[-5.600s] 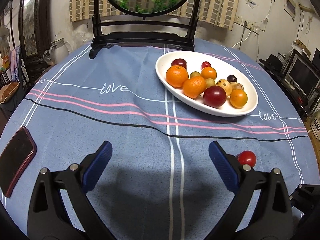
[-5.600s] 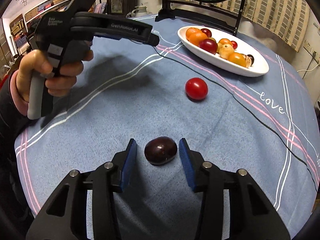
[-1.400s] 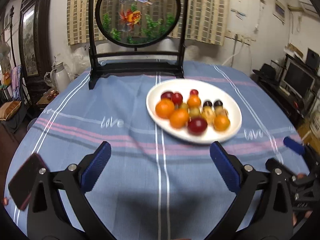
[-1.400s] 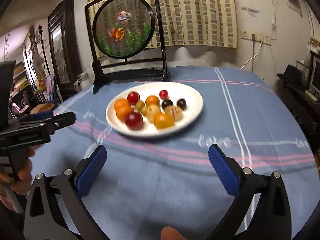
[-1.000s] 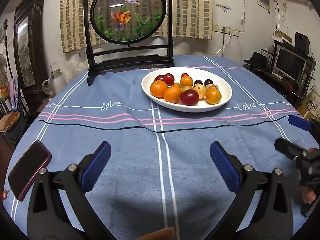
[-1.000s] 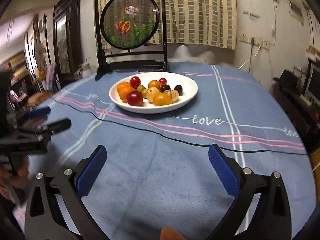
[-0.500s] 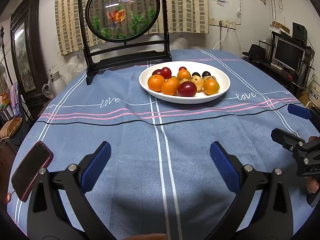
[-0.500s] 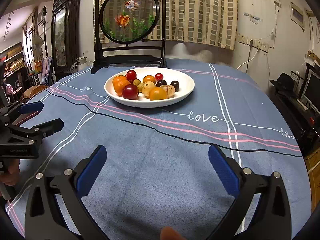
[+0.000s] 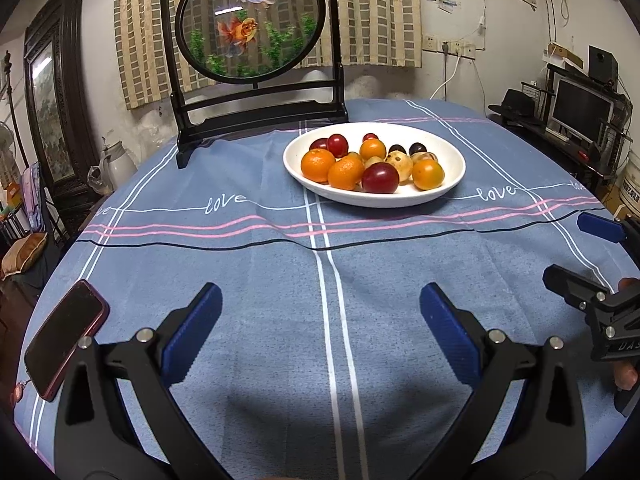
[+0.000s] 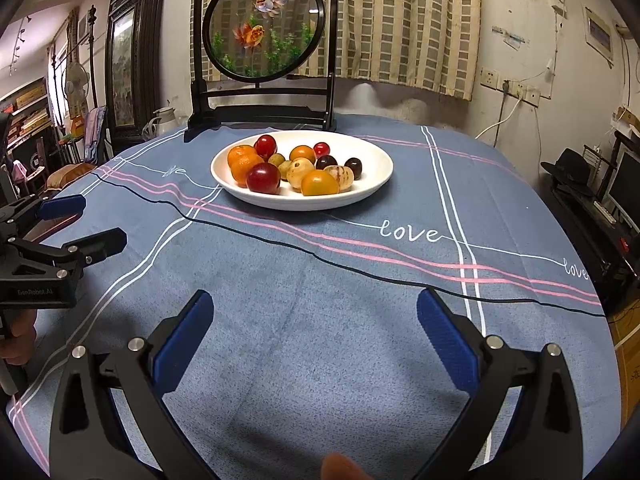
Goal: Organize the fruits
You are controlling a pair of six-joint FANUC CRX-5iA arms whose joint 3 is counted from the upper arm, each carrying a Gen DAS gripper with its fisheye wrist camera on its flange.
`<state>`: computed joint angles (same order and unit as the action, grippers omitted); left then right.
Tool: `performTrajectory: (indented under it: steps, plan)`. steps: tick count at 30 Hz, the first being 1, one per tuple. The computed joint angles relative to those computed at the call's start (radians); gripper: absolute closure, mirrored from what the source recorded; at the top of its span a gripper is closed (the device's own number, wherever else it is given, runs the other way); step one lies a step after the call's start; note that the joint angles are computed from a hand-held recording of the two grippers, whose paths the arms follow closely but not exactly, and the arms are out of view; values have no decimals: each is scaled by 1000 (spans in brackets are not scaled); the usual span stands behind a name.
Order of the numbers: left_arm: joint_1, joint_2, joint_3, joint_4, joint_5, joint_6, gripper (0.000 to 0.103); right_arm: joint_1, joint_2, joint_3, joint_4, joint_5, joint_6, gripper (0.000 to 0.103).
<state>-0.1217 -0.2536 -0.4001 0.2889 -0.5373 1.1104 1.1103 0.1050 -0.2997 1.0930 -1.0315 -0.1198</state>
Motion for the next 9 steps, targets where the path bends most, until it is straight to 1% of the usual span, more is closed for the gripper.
performTrajectory:
  steps: [2, 9]
  plan:
    - [-3, 1, 5, -20, 2, 16, 2, 1, 2, 1, 0, -2, 2, 1]
    - [-2, 5, 12, -32, -3, 36, 2, 2, 6, 7, -8, -4, 10, 1]
